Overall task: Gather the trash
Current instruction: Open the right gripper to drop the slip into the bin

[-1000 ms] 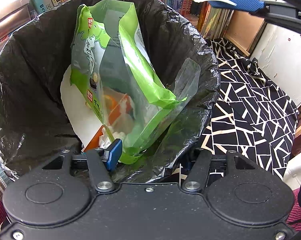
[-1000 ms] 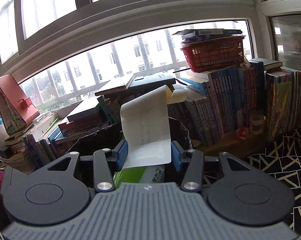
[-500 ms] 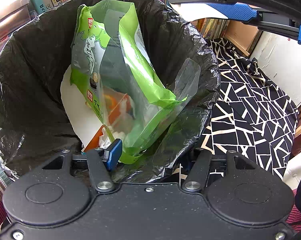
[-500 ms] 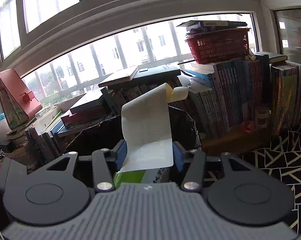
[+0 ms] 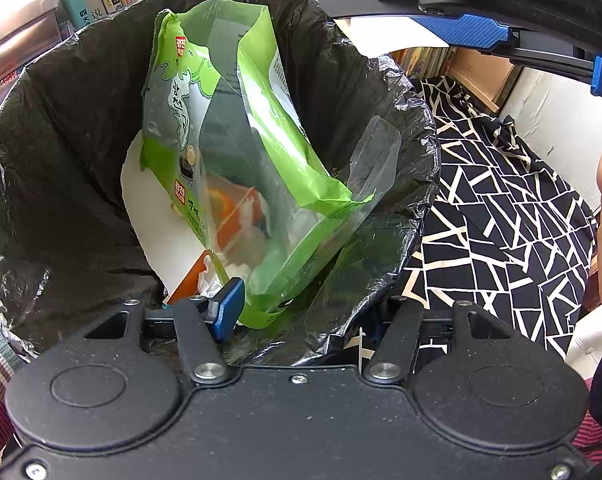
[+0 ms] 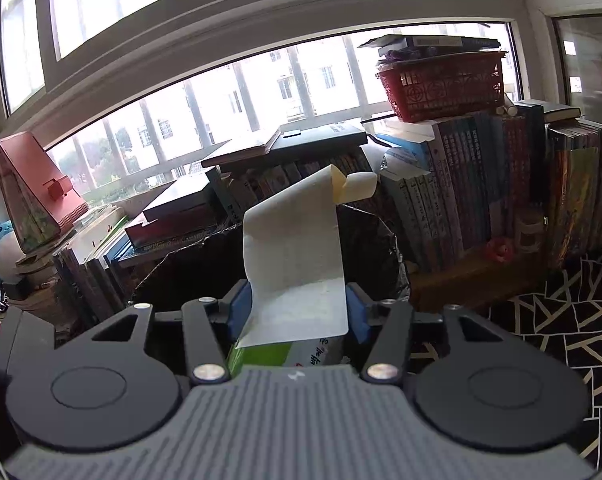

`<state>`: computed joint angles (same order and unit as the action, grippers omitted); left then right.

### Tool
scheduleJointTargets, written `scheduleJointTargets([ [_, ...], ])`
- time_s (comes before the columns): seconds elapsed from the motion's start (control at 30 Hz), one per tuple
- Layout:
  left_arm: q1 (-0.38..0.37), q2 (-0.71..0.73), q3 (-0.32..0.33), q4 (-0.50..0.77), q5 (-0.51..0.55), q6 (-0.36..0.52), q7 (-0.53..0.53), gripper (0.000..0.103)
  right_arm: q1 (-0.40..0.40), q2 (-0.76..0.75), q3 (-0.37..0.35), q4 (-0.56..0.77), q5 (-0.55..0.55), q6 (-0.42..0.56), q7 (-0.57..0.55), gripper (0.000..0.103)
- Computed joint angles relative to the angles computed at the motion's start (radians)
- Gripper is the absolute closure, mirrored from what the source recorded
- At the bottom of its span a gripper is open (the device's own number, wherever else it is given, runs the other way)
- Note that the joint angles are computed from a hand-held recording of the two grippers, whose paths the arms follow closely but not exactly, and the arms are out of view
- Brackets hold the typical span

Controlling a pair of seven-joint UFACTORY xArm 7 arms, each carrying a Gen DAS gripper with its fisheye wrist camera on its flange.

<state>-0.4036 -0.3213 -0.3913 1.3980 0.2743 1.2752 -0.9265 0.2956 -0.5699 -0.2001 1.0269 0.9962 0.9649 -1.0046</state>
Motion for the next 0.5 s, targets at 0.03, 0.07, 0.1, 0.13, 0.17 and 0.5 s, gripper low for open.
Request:
scheduleJointTargets([
  [0.03, 0.000, 0.000, 0.000, 0.000, 0.000, 0.000, 0.000, 0.046, -0.001, 0.000, 0.001, 0.000, 0.000, -0.001, 0.000, 0.041],
  [0.07, 0.000, 0.000, 0.000, 0.000, 0.000, 0.000, 0.000, 0.046, -0.001, 0.000, 0.002, 0.000, 0.000, -0.001, 0.001, 0.040],
  [0.1, 0.000, 0.000, 0.000, 0.000, 0.000, 0.000, 0.000, 0.046, -0.001, -0.001, 0.002, -0.001, -0.001, -0.002, 0.002, 0.040],
  [0.13, 0.000, 0.000, 0.000, 0.000, 0.000, 0.000, 0.000, 0.046, -0.001, -0.002, 0.003, -0.003, -0.001, -0.003, 0.002, 0.038],
  [0.17, 0.000, 0.000, 0.000, 0.000, 0.000, 0.000, 0.000, 0.046, 0.000, -0.002, 0.002, -0.003, 0.000, -0.003, 0.001, 0.035],
  [0.5, -0.001, 0.000, 0.001, 0.001, 0.000, 0.001, 0.001, 0.046, -0.001, -0.007, -0.001, -0.010, 0.006, 0.001, -0.002, 0.028],
])
